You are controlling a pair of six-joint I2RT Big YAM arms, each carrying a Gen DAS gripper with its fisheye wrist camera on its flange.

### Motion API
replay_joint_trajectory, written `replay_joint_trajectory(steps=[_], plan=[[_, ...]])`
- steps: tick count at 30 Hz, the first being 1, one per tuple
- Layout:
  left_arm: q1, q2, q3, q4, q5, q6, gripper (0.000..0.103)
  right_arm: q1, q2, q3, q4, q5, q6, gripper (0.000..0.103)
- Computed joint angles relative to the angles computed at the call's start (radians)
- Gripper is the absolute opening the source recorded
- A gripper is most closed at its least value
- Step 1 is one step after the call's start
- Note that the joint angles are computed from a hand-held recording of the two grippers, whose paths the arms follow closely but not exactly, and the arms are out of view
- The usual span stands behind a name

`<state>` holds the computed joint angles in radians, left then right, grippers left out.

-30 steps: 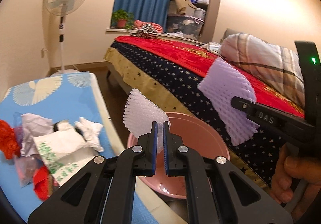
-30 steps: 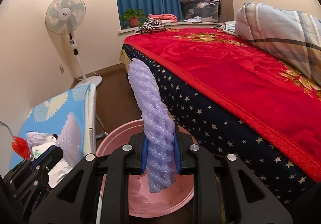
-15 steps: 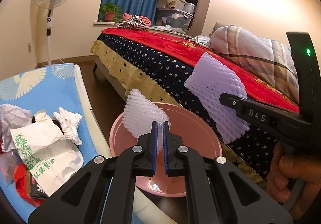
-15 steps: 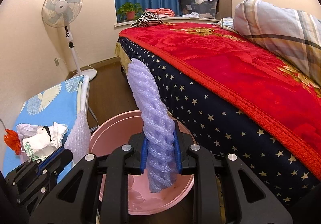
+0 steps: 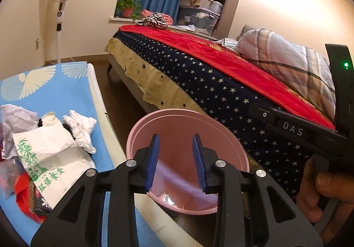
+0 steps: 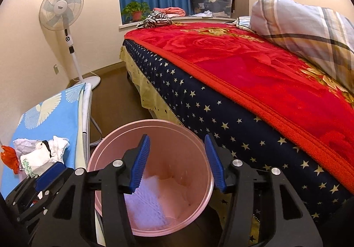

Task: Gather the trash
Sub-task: 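Move the right gripper back to the trash pile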

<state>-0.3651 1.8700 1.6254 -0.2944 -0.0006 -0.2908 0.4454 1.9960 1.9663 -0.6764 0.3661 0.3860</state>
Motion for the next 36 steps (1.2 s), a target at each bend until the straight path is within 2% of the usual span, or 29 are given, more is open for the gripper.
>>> replay_joint_trajectory(steps=[4, 8, 14, 22, 30, 36], plan=[[0.007, -0.02, -0.025, 0.008, -0.018, -0.011, 0.03, 0.013, -0.007, -0.01, 0.031, 0.001, -0.028, 0.052], [0.016, -0.049, -0.062, 0.026, -0.047, -0.02, 0.03, 0.027, -0.023, -0.042, 0.096, 0.006, -0.055, 0.051], [0.027, -0.09, -0.111, 0.043, -0.103, -0.024, 0.03, 0.051, -0.026, -0.048, 0.147, -0.059, -0.078, 0.05], [0.055, -0.164, -0.205, 0.063, -0.193, -0.037, 0.03, 0.09, 0.028, 0.03, 0.123, -0.147, -0.074, 0.049], [0.094, -0.212, -0.266, 0.044, -0.285, -0.084, 0.03, 0.126, 0.111, 0.126, 0.102, -0.234, -0.069, 0.042], [0.114, -0.222, -0.289, 0.033, -0.351, -0.097, 0.03, 0.134, 0.175, 0.215, 0.078, -0.285, -0.06, 0.042]])
